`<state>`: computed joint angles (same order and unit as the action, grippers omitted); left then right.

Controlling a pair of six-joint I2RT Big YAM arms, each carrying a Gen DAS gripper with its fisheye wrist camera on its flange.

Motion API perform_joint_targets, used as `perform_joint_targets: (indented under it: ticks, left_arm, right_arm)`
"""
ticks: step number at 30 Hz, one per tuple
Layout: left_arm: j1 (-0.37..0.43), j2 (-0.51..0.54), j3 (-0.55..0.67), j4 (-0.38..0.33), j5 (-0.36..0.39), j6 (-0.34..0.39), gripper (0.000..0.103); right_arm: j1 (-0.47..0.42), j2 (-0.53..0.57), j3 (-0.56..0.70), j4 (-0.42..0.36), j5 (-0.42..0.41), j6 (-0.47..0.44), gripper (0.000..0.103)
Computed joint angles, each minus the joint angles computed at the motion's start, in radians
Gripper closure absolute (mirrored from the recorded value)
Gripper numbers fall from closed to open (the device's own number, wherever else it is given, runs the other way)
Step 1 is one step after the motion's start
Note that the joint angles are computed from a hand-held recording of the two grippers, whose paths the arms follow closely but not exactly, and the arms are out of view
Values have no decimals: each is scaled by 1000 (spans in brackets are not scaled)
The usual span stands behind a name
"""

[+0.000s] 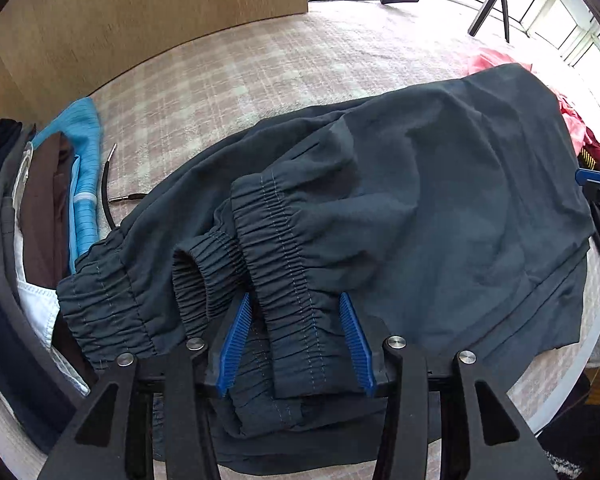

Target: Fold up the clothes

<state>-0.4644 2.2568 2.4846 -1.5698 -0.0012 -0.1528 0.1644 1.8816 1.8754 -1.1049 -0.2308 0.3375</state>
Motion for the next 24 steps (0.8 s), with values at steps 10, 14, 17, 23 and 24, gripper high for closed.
perform_joint_targets:
  ticks: [10, 14, 17, 23, 24]
  left_arm:
    - [6, -88, -145, 121, -12, -96, 78]
    - [9, -180, -223, 167, -66, -110, 77]
    - [30, -173, -236, 174, -70, -102, 77]
    - [37, -160, -235, 131, -60, -96, 68]
    - [33, -178, -243, 135, -72, -94, 67]
  right_arm:
    - [-36, -4, -41, -8, 26, -16, 64]
    - [-53, 6, -38, -11, 9, -28, 64]
    - [-61, 35, -25, -32, -19, -42, 64]
    - [-54, 54, 57, -43, 40, -115, 64]
    - [-58, 54, 76, -24, 38, -129, 64]
